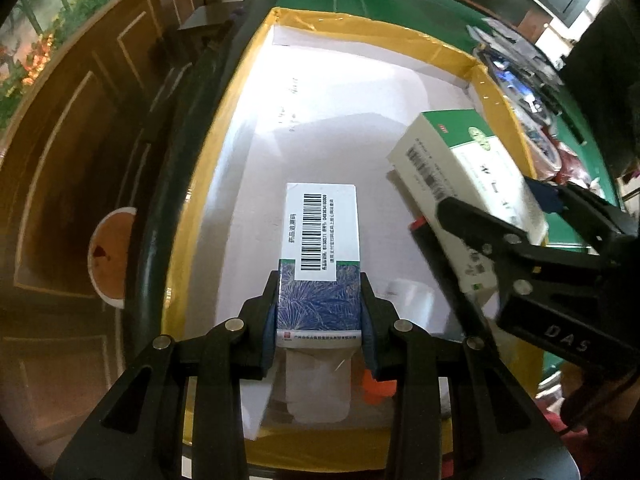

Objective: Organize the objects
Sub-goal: 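Lower both boxes into the tray and open both grippers, then withdraw both grippers from the tray toward the white tube box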

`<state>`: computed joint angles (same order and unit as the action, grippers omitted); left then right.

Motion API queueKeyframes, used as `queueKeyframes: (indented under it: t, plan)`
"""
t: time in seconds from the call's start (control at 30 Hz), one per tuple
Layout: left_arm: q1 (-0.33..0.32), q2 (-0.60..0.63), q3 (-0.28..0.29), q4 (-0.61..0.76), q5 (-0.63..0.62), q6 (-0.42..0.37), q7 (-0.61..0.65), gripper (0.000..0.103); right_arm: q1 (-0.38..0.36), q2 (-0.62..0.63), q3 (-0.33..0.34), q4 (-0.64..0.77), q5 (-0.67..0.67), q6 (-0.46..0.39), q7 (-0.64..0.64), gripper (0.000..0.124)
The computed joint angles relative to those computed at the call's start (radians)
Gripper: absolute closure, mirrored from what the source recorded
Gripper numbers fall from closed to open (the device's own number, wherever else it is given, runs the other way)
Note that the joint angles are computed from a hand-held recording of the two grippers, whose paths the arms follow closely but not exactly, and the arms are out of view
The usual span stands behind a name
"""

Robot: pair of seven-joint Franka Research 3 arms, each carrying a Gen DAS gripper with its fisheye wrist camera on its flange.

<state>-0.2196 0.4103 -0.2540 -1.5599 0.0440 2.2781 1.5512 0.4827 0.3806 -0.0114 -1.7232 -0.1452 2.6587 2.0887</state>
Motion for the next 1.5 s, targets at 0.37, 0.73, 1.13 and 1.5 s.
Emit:
queueKeyframes:
  t: [0.37, 0.73, 1.13, 1.5]
  plan:
    - [-0.023, -0.006, 0.0, -0.01, 0.038, -0.011, -0.001, 0.063, -0.008, -0.005, 0.012, -0.005, 0.022, -0.003, -0.035, 0.051]
    - [-0.022, -0.044, -0.001, -0.041, 0.024, 0.01, -0.056, 0.04, -0.008, -0.092, 0.004, -0.093, 0.0, 0.073, -0.007, 0.045]
    - [-0.062, -0.085, -0.034, -0.021, -0.014, 0.04, -0.082, 0.032, -0.109, -0.35, 0.01, -0.405, -0.087, 0.169, 0.205, 0.041]
    - [-0.171, 0.071, -0.075, 0.21, -0.029, -0.085, -0.053, 0.032, -0.311, -0.569, 0.099, -0.656, -0.136, 0.133, 0.344, 0.041]
